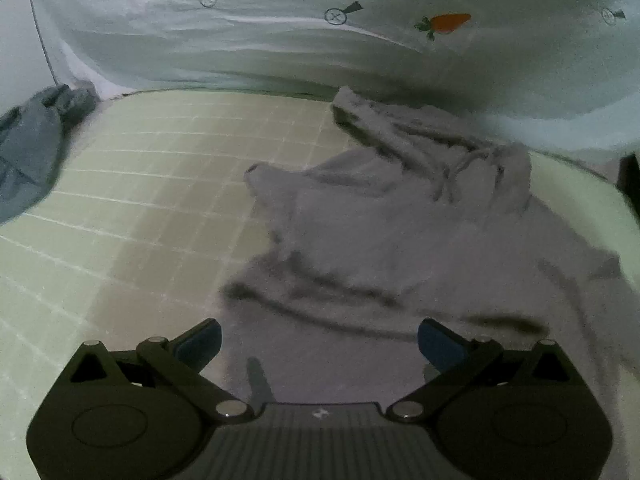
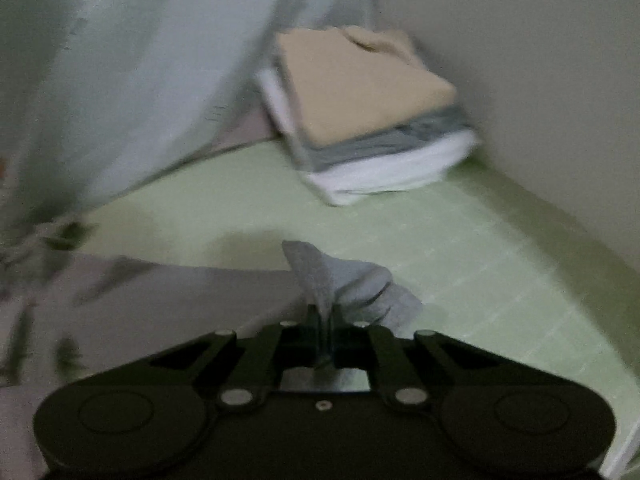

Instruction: Fold clothes

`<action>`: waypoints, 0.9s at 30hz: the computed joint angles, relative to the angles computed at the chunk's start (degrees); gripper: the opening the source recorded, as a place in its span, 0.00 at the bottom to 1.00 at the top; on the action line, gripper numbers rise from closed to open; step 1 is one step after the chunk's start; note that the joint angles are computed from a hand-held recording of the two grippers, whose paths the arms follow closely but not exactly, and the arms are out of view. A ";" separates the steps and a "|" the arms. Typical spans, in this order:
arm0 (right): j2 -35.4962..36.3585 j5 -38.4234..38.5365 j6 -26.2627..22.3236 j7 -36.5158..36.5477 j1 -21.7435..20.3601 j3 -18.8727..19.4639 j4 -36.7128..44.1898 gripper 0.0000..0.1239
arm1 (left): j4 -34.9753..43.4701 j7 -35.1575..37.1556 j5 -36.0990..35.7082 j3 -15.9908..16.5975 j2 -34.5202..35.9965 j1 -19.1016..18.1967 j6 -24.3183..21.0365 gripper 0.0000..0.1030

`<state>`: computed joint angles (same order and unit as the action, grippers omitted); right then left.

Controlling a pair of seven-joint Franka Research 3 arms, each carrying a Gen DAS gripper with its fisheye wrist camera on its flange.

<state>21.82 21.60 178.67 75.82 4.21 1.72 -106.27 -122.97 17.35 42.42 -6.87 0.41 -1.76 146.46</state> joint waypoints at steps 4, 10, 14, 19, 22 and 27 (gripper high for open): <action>-3.37 3.76 1.41 -5.52 -2.78 7.88 -3.66 0.04 | -5.93 2.92 -2.00 0.12 -5.41 0.64 0.67 1.00; -6.19 9.66 1.86 -9.52 -0.52 12.95 -5.42 0.04 | -16.03 7.78 -6.27 0.82 -14.84 3.26 2.41 1.00; -5.07 10.25 0.66 -7.58 5.32 11.89 -2.53 0.04 | -20.95 11.44 -7.95 1.62 -20.22 6.04 2.79 1.00; -0.73 14.45 -0.61 -7.03 4.82 21.56 4.05 0.04 | -24.82 16.54 -9.42 3.02 -24.83 9.86 4.11 1.00; 3.47 33.29 -0.19 -23.34 -0.44 35.73 10.54 0.04 | -25.50 19.97 -10.92 4.23 -25.66 11.48 5.75 1.00; 7.49 43.36 0.87 -40.57 -2.07 46.56 16.36 0.58 | -22.95 27.33 -13.49 5.35 -22.19 12.72 8.86 1.00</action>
